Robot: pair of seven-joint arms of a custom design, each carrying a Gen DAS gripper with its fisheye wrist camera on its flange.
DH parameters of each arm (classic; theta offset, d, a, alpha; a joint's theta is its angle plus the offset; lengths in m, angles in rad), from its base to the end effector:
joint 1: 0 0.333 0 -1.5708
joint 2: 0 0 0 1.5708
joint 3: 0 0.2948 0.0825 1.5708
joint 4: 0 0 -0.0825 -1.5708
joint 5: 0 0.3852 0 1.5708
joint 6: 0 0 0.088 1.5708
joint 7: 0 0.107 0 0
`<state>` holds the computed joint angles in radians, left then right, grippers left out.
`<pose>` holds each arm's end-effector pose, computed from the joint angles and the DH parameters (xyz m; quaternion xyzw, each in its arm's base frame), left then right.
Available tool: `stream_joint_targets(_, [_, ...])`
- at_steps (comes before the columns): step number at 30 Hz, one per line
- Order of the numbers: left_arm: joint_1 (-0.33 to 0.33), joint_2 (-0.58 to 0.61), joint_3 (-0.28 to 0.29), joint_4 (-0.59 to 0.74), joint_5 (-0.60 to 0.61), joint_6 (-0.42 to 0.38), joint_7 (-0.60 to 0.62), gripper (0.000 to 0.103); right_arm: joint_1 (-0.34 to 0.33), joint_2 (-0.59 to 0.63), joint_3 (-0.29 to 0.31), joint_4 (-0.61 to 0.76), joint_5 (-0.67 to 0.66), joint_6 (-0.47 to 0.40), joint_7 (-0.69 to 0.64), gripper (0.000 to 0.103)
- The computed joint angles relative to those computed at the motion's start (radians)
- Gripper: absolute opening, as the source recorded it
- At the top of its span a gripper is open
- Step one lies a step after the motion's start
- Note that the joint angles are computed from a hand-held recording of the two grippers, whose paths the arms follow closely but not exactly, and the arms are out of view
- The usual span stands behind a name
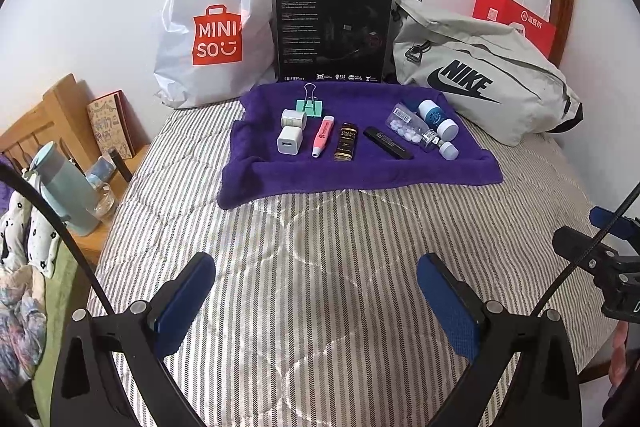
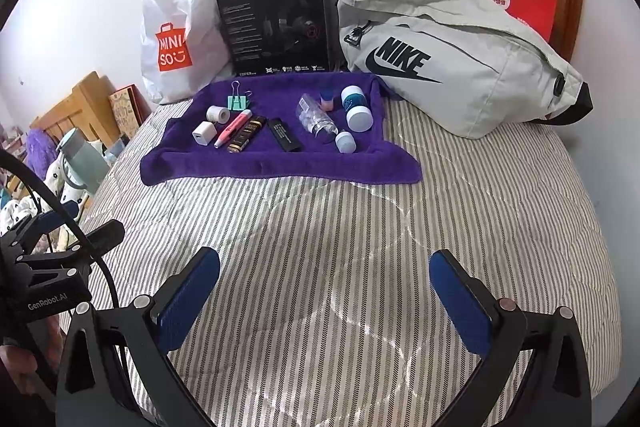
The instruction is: Organize rigid objects
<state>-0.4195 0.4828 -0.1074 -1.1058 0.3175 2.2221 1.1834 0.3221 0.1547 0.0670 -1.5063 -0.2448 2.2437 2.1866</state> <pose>0.6470 -0.3393 0.5998 -0.5889 0.7357 -0.2514 0.2207 0.6057 0.2370 0.6191 -0.6263 0.7172 -0.1839 0.2438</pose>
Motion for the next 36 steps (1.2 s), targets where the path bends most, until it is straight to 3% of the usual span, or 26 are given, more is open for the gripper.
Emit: stream_joint_targets(36, [0.003,-0.026,0.001,-0.039,0.024,0.023,-0.045,0.102,0.003,-0.009,0.004,-0.004,0.004,-0.004,-0.015,0.103])
